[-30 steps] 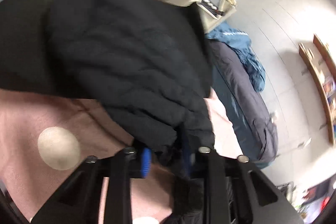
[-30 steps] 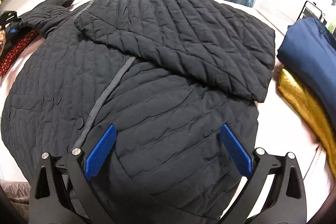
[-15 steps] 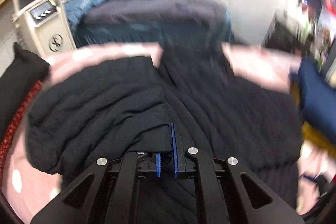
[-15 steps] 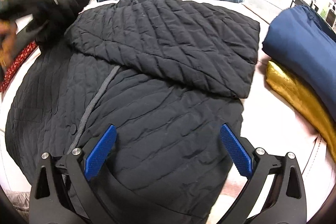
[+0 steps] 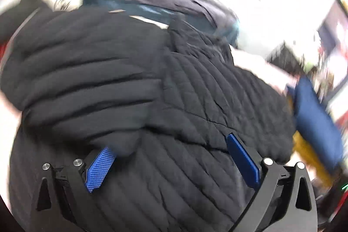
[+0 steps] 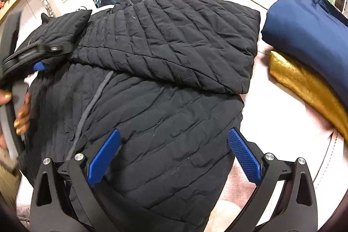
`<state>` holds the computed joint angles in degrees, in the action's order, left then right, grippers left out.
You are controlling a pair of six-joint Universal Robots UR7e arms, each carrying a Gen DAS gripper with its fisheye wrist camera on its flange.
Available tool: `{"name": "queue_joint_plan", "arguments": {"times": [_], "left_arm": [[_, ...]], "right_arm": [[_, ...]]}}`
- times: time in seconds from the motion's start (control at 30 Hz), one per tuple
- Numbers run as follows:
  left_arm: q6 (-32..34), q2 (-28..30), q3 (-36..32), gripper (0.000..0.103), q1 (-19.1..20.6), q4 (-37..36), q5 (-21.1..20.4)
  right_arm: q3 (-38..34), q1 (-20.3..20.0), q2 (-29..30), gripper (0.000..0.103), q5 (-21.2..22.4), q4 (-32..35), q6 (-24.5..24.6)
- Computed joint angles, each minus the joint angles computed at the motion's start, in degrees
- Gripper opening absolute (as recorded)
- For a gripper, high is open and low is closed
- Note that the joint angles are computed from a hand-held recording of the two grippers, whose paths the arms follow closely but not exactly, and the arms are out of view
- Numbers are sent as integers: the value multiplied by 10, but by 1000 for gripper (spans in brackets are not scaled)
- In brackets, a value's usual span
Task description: Fold large clothes
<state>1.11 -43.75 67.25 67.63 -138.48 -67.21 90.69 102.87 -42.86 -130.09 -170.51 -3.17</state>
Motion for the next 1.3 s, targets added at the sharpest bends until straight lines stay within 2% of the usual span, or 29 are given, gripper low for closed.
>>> {"name": "queue_joint_plan", "arguments": {"times": [0.1, 0.2, 0.33, 0.4, 0.43, 0.5, 0.57, 0.63, 0.67, 0.7, 0.83, 0.87, 0.93, 0.97, 1.0, 1.07, 1.17, 1.3], "left_arm": [[-63, -29, 43, 95, 17, -62, -16], [-86, -35, 45, 92, 24, -104, 12], [-116, -16, -2, 91, 30, -136, 58], [-130, 1, -44, 60, 34, -110, 69], [-136, 16, -76, 57, 34, -73, 77], [-116, 24, -93, 34, 26, -56, 84], [-82, 25, -82, 27, 10, -77, 87], [-13, 28, -61, 25, -15, -115, 98], [20, 25, -41, 18, -27, -136, 96], [51, 24, -25, 18, -37, -149, 75], [158, 35, 22, 18, -77, -175, 76], [172, 44, 23, 18, -84, -159, 71], [156, 56, 13, 28, -86, -102, 45], [145, 62, 6, 41, -85, -77, 35], [129, 70, -1, 66, -82, -47, 19], [113, 83, -13, 94, -79, -17, 3], [102, 66, 43, 96, -82, -67, 20], [50, 27, 91, 96, -71, -80, 24]], "right_arm": [[-10, 1, 9, 98, 5, 13, -13], [-23, 2, 20, 98, 2, 32, -19], [-22, 3, 20, 98, 5, 27, -26], [-21, 2, 19, 98, 4, 26, -24], [-20, 2, 18, 98, 2, 26, -23], [-15, 1, 17, 98, -2, 20, -23], [-11, 2, 15, 98, -8, 12, -25], [-5, 2, 11, 98, -13, 0, -24], [-4, 2, 9, 98, -14, -1, -22], [-5, 1, 7, 98, -14, 1, -19], [-5, 2, 3, 98, -25, -9, -16], [-4, 1, 1, 98, -26, -13, -16], [0, 2, -5, 98, -31, -18, -14], [2, 1, -7, 98, -32, -20, -12], [5, 1, -11, 98, -36, -22, -10], [9, 0, -15, 98, -40, -26, -7], [9, -3, -20, 98, -44, -26, -5], [-9, 3, -10, 98, -43, -44, -30]]}}
